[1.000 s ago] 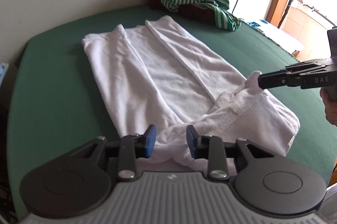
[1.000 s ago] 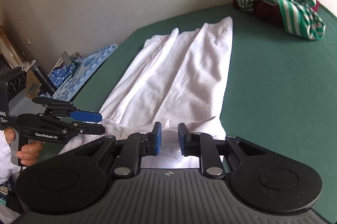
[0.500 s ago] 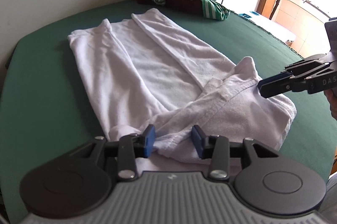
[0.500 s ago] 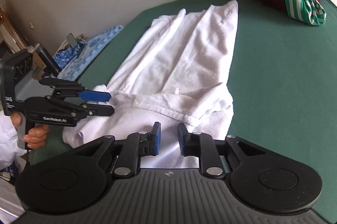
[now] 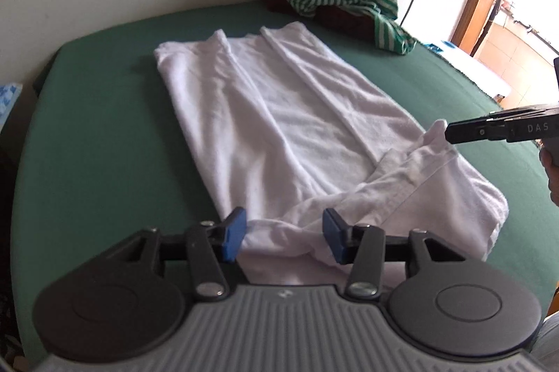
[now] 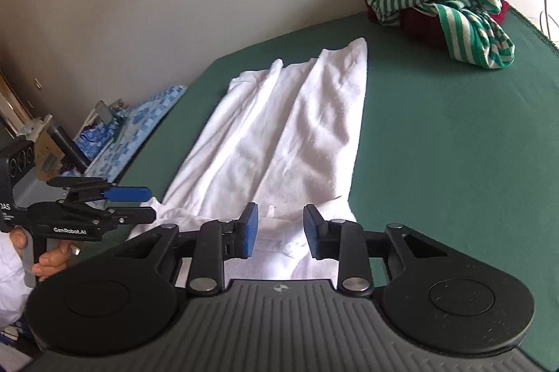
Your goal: Fold clothes
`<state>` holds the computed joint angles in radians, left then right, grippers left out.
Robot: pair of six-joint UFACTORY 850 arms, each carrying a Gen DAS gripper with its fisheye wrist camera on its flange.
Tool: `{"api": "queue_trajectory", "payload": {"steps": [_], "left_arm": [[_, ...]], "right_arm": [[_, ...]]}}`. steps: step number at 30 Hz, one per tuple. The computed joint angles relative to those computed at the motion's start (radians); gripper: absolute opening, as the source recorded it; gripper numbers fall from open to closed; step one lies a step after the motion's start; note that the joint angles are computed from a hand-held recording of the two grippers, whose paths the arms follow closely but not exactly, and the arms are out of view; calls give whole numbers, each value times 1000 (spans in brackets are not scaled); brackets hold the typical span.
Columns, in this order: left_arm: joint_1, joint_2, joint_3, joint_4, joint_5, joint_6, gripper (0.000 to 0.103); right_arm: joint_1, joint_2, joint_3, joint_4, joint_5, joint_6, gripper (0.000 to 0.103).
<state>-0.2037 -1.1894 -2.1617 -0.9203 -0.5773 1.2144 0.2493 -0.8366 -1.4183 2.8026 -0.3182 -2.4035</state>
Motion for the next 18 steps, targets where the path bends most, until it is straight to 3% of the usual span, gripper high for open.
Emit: {"api": "queue_trajectory", "payload": {"steps": [2,5,9,14,16,18], "left_arm": [[-5,-14,-12,-7,14,-1,48],[-15,-34,-33,-8,42,2,48],[-17,-39,-56,43,34,-27,48],[16,46,47,-58,56,51,52],[27,80,97,-74,67,81,53],[33,88,111,-43,27,44,52]], "right_arm": [[10,-34,-48,99,73,-110,31],[10,-67,-77,113,68,-116,28],[2,-53,-85,-1,118,-43,29],[-27,28,8,-29,23,47,30],[-23,45,18,5,50,-18,30],[-19,48,19,26,78,-65,30]]}}
